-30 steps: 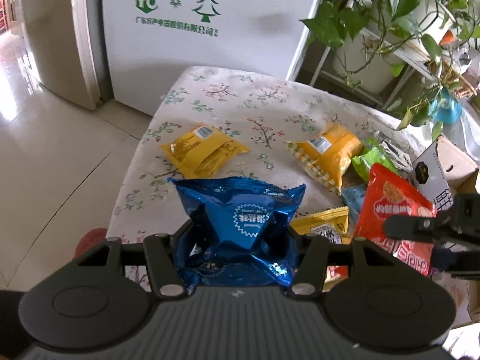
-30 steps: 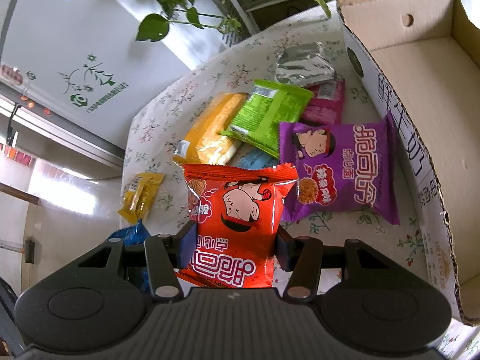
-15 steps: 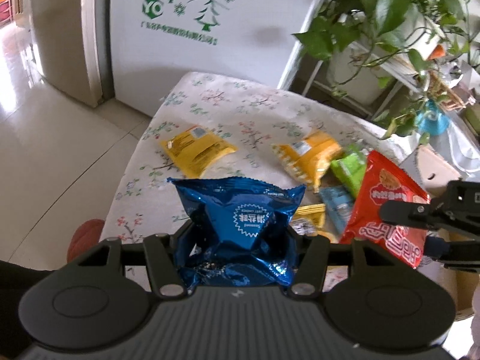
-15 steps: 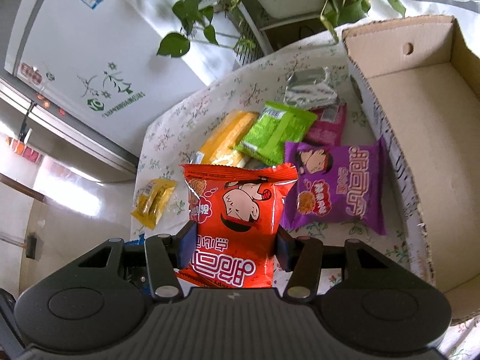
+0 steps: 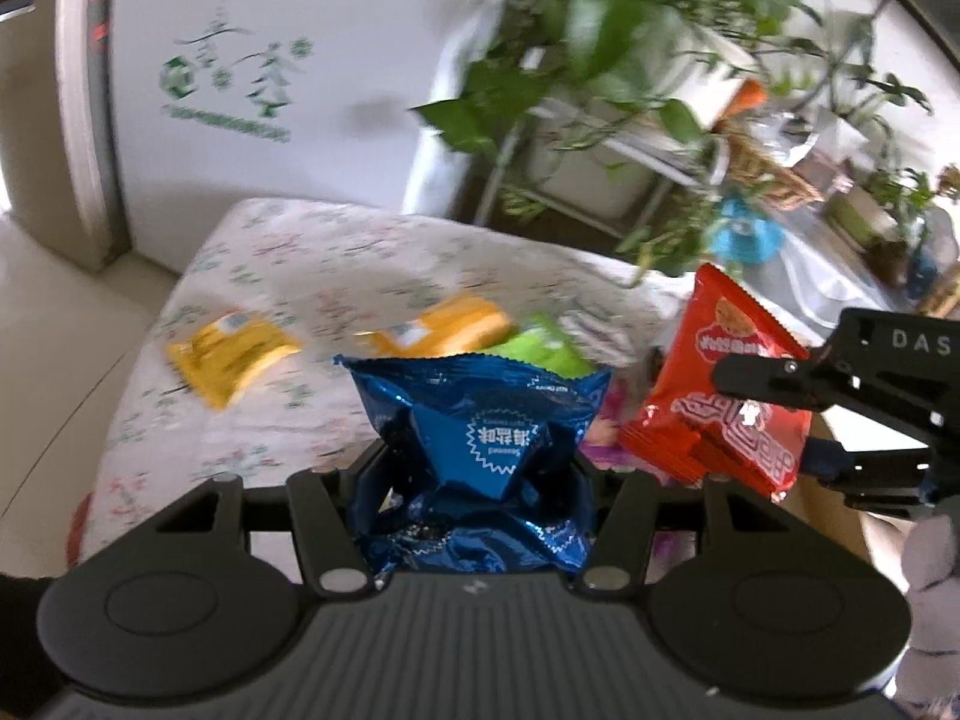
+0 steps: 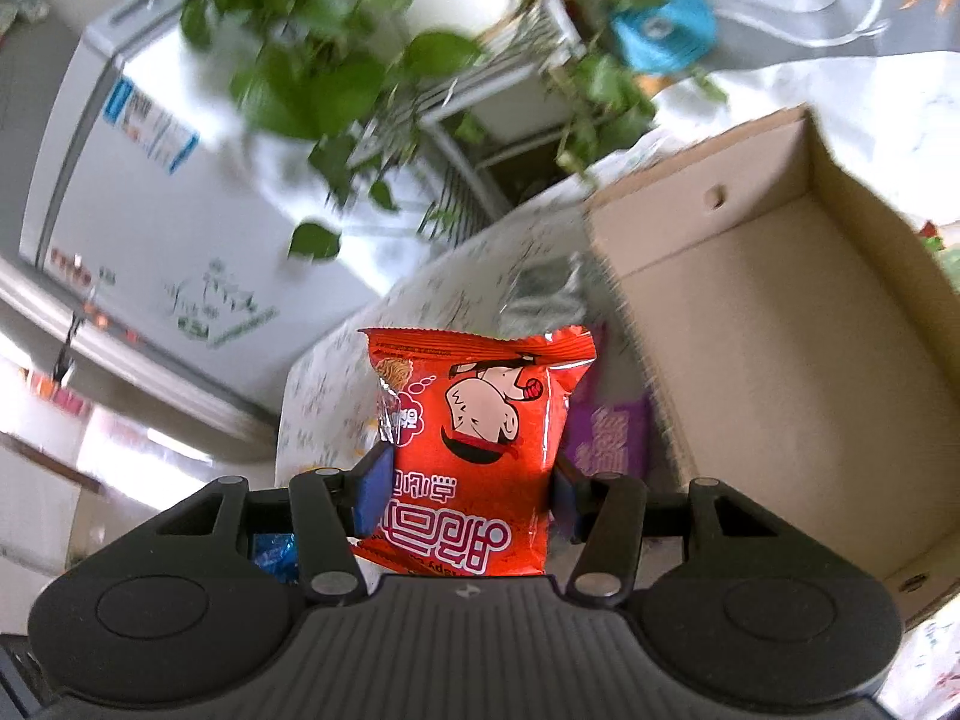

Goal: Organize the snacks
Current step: 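Carry the blue bag and red bag into the cardboard box and release both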

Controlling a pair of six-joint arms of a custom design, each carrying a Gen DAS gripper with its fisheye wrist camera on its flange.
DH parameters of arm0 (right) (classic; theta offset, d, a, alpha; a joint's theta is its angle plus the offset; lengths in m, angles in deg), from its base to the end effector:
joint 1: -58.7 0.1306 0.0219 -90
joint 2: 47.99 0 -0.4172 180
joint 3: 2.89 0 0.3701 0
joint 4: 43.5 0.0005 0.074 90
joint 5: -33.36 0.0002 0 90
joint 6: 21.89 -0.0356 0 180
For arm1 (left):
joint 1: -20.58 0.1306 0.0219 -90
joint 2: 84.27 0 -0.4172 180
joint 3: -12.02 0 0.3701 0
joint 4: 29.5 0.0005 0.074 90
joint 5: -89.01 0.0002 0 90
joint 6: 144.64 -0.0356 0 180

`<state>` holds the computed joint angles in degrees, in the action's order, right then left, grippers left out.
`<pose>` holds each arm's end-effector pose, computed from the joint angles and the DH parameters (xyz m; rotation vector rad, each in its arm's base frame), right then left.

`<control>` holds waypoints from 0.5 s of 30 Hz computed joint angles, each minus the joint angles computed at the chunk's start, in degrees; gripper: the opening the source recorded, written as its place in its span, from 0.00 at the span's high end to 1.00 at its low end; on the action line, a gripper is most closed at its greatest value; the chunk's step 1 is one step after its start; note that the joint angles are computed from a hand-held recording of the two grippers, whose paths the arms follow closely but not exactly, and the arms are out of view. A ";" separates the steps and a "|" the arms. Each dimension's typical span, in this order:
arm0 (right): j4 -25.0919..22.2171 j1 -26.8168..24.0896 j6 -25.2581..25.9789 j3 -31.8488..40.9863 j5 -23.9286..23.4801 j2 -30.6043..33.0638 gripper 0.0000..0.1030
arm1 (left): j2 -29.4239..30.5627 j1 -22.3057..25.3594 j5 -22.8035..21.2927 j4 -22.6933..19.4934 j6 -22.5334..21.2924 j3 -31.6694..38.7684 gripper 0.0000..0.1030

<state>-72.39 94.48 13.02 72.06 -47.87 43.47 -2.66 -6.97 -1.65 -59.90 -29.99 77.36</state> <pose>0.3798 0.2664 0.3646 0.4828 2.3823 0.5792 0.3469 -0.1811 0.3598 0.0558 2.4255 -0.4114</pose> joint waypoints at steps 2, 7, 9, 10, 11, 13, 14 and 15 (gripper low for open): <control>0.38 -0.69 -0.25 -0.97 1.00 -1.47 0.42 | 0.60 -1.44 0.46 0.31 0.30 0.97 0.44; 1.93 -2.87 -1.17 -4.15 2.40 -5.79 0.42 | 2.67 -5.80 1.16 0.89 0.53 3.84 0.44; 2.12 -3.92 -2.01 -5.53 2.99 -7.59 0.42 | 3.57 -7.24 1.67 1.09 0.79 4.88 0.44; 2.01 -4.40 -2.45 -6.16 3.47 -8.43 0.42 | 4.02 -7.96 1.75 1.14 0.87 5.35 0.44; 1.96 -4.80 -2.97 -6.65 3.85 -8.97 0.42 | 4.42 -8.62 1.79 1.12 0.94 5.79 0.44; 1.85 -5.81 -4.20 -7.67 4.06 -10.08 0.42 | 5.34 -10.06 2.06 1.11 0.97 6.69 0.44; 1.73 -6.31 -4.81 -8.16 4.20 -10.60 0.42 | 5.83 -10.64 2.36 1.17 0.95 7.12 0.44; 1.71 -6.77 -5.42 -8.70 4.42 -11.17 0.42 | 6.44 -11.40 2.68 1.28 0.96 7.61 0.44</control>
